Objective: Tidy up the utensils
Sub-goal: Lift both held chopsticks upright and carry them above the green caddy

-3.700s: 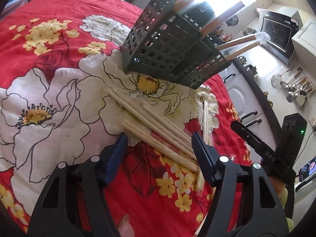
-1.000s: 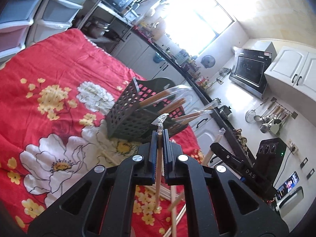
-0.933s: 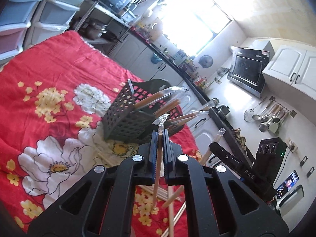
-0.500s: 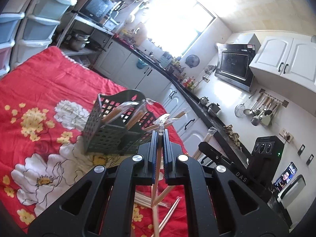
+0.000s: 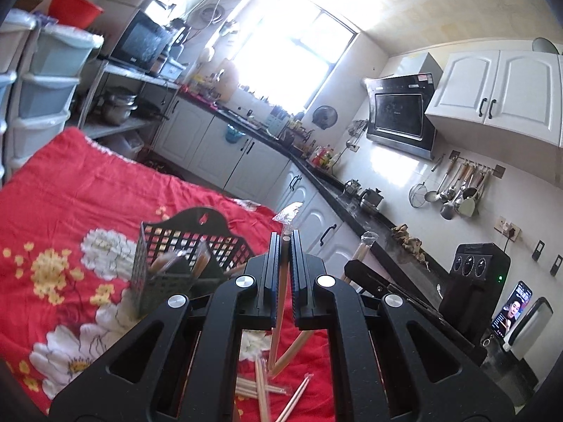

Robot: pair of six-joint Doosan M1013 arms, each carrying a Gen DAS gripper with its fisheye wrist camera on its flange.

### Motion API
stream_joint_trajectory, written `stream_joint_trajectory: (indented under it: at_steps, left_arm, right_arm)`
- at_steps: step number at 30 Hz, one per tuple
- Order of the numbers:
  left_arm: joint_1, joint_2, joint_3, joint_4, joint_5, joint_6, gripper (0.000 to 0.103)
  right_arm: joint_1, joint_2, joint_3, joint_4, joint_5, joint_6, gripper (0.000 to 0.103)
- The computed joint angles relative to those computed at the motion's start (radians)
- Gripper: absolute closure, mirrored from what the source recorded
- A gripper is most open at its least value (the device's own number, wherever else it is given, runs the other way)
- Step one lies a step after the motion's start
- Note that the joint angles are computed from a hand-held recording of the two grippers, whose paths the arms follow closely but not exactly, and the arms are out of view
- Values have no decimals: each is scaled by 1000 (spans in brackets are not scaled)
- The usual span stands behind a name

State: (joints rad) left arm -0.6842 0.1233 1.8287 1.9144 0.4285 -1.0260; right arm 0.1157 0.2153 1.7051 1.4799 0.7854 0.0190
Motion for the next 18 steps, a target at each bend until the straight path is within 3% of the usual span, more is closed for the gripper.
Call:
stream_joint_trajectory:
  at_steps: [9,18]
  left_arm:
    - [0,-4,-21,20,22,20,100]
    - [0,-19,-31,18,89,64,100]
  right_arm:
    - [3,-4,-14,48,3,-44,97]
    - [26,1,-47,103,-4,-85,97]
